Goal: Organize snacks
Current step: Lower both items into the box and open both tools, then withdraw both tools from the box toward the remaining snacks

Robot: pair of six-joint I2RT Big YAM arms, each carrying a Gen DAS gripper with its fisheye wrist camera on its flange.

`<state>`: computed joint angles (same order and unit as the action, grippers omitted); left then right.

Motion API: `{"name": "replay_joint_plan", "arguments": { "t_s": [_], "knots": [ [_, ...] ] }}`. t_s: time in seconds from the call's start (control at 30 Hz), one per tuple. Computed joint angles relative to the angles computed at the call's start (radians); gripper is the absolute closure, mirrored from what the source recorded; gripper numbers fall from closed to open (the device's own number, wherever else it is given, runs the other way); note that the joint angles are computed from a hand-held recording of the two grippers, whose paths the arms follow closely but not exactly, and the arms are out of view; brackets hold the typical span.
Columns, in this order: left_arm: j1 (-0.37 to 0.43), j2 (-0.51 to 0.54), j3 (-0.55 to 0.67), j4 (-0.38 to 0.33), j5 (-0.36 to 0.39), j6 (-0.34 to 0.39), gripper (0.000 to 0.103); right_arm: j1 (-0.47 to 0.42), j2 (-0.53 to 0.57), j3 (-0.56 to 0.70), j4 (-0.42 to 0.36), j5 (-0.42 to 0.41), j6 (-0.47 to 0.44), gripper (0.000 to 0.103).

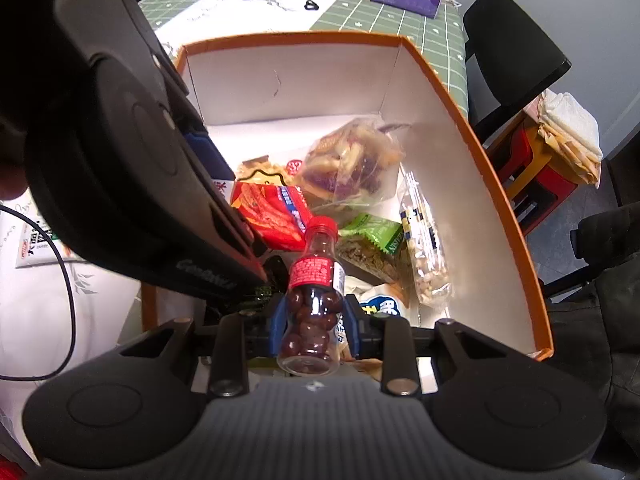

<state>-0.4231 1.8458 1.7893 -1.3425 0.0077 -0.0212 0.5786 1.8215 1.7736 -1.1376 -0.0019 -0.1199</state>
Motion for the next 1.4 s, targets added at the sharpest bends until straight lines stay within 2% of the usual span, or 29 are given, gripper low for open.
{"name": "replay_joint_plan", "arguments": {
  "t_s": [0.23, 0.33, 0.37, 0.43, 0.67, 0.73, 0.87, 0.97, 1.03, 1.13, 1.23, 1.4],
  "knots": [
    [0.006, -0.006, -0.019, 0.024, 0.013, 0.009, 0.051, 0.001, 0.011, -0.001, -0.011, 0.015, -0.003, 0.074],
    [0.002, -0.014, -0.027, 0.033, -0.001, 0.01, 0.042, 0.002, 0.005, -0.009, -0.006, 0.017, 0.001, 0.073],
    [0.001, -0.018, -0.031, 0.036, -0.001, 0.013, 0.04, 0.002, 0.0, -0.016, 0.0, 0.016, 0.001, 0.073],
    [0.0, -0.025, -0.037, 0.043, 0.002, 0.015, 0.036, 0.003, -0.006, -0.02, 0.009, 0.016, 0.0, 0.065],
    [0.004, -0.06, -0.055, 0.062, 0.038, 0.007, 0.026, 0.008, -0.021, -0.023, 0.014, 0.034, -0.002, 0.059],
    [0.006, -0.074, -0.063, 0.071, 0.04, 0.01, 0.025, 0.011, -0.029, -0.029, 0.022, 0.037, 0.0, 0.053],
    [0.013, -0.109, -0.084, 0.098, 0.035, 0.001, 0.025, 0.012, -0.047, -0.042, 0.042, 0.002, -0.001, 0.053],
    [0.023, -0.146, -0.112, 0.124, 0.015, -0.013, 0.025, 0.014, -0.037, -0.026, 0.02, -0.034, 0.014, 0.058],
    [0.03, -0.171, -0.13, 0.135, -0.002, -0.019, 0.025, 0.02, -0.021, -0.008, 0.012, -0.032, 0.029, 0.074],
    [0.048, -0.208, -0.16, 0.147, -0.02, -0.026, 0.025, 0.029, 0.003, 0.015, 0.039, -0.034, 0.061, 0.084],
    [0.069, -0.242, -0.189, 0.152, -0.041, -0.04, 0.025, 0.037, 0.023, 0.039, 0.078, -0.026, 0.08, 0.086],
    [0.111, -0.297, -0.242, 0.162, -0.071, -0.051, 0.025, 0.048, 0.085, 0.113, 0.088, -0.002, 0.14, 0.086]
  ]
}}
